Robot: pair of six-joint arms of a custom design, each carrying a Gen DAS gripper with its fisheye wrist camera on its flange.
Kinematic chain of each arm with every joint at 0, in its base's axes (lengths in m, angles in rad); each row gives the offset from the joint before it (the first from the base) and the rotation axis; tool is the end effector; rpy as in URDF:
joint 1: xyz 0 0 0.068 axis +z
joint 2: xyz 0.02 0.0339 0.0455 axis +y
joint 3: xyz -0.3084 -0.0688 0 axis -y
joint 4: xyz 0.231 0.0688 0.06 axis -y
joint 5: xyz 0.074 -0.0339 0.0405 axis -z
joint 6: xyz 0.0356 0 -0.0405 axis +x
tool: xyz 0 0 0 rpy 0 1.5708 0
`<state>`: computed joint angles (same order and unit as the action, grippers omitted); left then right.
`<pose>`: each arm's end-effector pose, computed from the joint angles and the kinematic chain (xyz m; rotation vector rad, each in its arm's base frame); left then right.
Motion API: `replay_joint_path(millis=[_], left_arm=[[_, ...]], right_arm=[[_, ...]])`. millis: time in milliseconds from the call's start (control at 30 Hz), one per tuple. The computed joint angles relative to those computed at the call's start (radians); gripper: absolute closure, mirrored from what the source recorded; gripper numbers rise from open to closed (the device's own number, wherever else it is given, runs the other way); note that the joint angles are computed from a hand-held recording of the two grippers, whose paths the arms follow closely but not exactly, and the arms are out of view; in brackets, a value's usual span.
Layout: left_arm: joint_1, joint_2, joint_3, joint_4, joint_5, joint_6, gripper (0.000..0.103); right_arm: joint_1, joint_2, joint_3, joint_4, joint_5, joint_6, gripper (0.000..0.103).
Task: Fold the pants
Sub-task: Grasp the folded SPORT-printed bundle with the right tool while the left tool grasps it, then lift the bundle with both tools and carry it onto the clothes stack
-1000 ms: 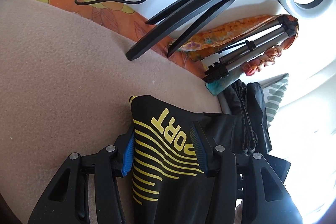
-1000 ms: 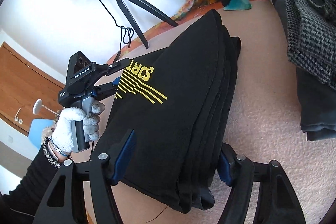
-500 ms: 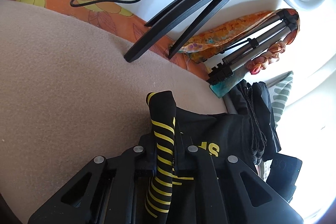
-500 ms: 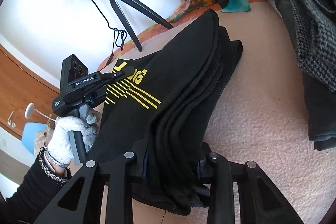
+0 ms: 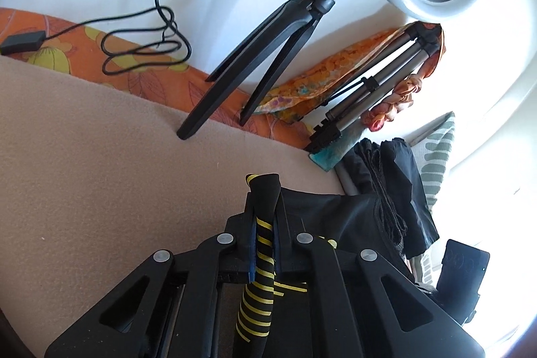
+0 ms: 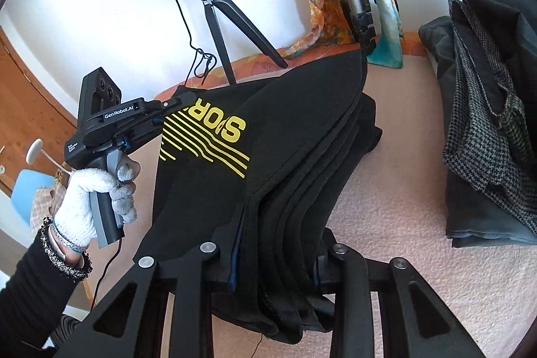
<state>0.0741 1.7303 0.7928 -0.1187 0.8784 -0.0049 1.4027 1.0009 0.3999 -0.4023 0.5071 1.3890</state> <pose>0.3029 -0.0050 0.1831 0.2008 2.3999 -1.1004 0.0396 0.1298 0.2034 0.1708 2.4876 0.6019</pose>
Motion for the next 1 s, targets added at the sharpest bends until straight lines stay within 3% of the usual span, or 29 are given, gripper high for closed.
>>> replay_joint_path(millis=[133,200,267,333,400,433,500,533,633,700,1000], left_arm=[[0.014,0.07,-0.011,0.038,0.03,-0.06,0.097],[0.016,0.102,0.002,0.019,0.041,-0.053,0.091],[0.007,0.119,0.018,-0.011,0.032,-0.027,0.069],[-0.012,0.136,0.03,-0.024,0.031,-0.021,0.06],[-0.037,0.132,0.025,0.009,0.011,-0.033,0.06],[-0.045,0.133,0.018,0.043,0.007,-0.053,0.063],[-0.059,0.151,0.02,0.069,-0.022,-0.082,0.093],[-0.064,0.156,0.014,0.082,-0.03,-0.086,0.098],[-0.056,0.104,-0.05,0.179,-0.027,-0.112,0.099],[-0.031,0.067,-0.069,0.205,0.028,-0.151,0.099],[-0.052,-0.16,-0.032,0.071,0.027,-0.127,0.099]], right_arm=[[-0.056,-0.01,-0.08,0.111,-0.068,-0.005,0.073],[-0.066,-0.005,-0.097,0.132,-0.084,-0.008,0.073],[-0.083,-0.018,-0.115,0.156,-0.1,-0.024,0.072],[-0.095,-0.02,-0.123,0.169,-0.109,-0.035,0.071],[-0.122,-0.013,-0.139,0.201,-0.136,-0.047,0.07],[-0.131,-0.007,-0.147,0.215,-0.146,-0.049,0.07],[-0.142,0.011,-0.156,0.234,-0.158,-0.056,0.07],[-0.137,0.008,-0.156,0.232,-0.152,-0.05,0.07],[-0.116,0.017,-0.119,0.167,-0.131,-0.039,0.071],[-0.075,0.033,-0.067,0.084,-0.09,-0.029,0.072],[0.155,0.08,0.217,-0.386,0.143,0.116,0.075]])
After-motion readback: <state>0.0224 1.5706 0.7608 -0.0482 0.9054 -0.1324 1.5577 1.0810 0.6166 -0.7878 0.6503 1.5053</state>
